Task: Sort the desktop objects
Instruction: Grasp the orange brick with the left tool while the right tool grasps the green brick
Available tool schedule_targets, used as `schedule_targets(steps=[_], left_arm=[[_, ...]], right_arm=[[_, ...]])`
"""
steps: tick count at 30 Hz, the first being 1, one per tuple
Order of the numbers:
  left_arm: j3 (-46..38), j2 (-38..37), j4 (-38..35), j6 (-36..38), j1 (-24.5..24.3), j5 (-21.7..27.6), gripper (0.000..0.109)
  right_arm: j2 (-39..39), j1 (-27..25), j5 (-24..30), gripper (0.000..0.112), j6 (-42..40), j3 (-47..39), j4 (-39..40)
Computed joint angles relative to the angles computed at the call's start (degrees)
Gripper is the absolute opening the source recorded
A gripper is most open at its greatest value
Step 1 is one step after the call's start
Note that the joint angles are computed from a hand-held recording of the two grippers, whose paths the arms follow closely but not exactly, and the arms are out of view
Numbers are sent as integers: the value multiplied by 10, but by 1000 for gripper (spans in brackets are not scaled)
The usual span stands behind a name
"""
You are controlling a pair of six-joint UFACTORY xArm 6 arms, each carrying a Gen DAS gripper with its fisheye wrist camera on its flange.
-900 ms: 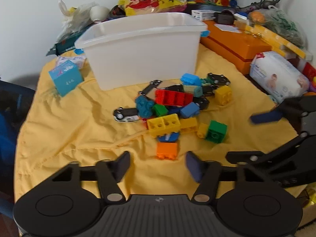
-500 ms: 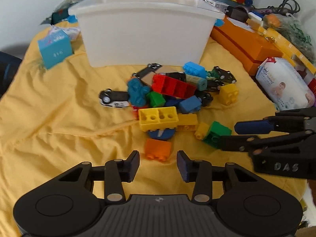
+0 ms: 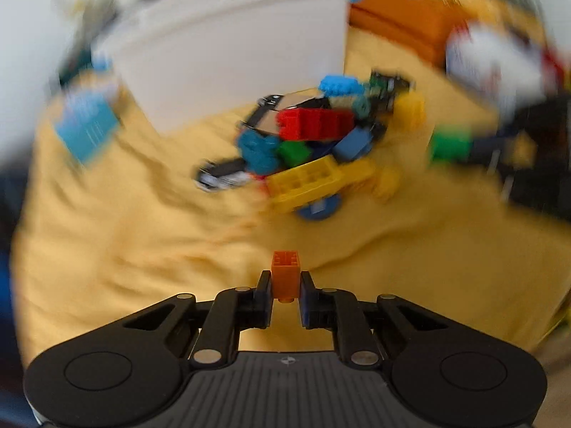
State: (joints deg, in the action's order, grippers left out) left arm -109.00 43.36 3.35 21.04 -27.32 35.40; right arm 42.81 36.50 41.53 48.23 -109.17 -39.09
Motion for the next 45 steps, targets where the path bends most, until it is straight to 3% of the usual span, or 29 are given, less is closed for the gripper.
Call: schedule_targets(steps=[3, 6, 8, 12, 15, 19, 21, 22, 24, 27, 30, 38, 42, 45], left_arm=[[23, -2, 124, 2, -5, -33, 17], [20, 9, 137, 30, -15, -36, 26], [62, -10, 122, 57, -21, -75, 31], [107, -39, -8, 130, -24, -95, 36], [122, -57, -78, 86, -14, -101, 36], [107, -64, -245, 26, 12, -62, 36], [117, -67, -227, -44, 18, -78, 36], [104, -57, -199, -91, 21, -71, 34], [70, -33, -215, -133, 28, -40, 34], [27, 1, -241, -152, 33, -2, 30], [0, 22, -238, -165, 28, 7, 26], [-61, 58, -133, -207, 13, 10, 22], [-53, 45, -75, -217, 10, -7, 22], [-113, 77, -139, -213, 25, 44, 24]], right_arm=[[39, 23, 93, 22, -36, -52, -80], [75, 34, 135, 23, -102, -95, -66], [56, 36, 111, 31, -102, -65, -60], [7, 15, 32, 36, -76, 0, 28], [-23, 1, -16, 36, -5, 42, 45], [-54, -15, -84, 36, 67, 89, 38], [-54, -15, -87, 36, 90, 91, 18], [-55, -15, -89, 36, 98, 92, 8], [-46, -12, -84, 36, 115, 80, -9], [-55, -17, -109, 36, 168, 99, -59], [-53, -19, -105, 36, 154, 101, -44], [-43, -24, -106, 36, 128, 101, -26], [-40, -25, -116, 36, 119, 96, -36], [-35, -24, -118, 36, 113, 88, -41]])
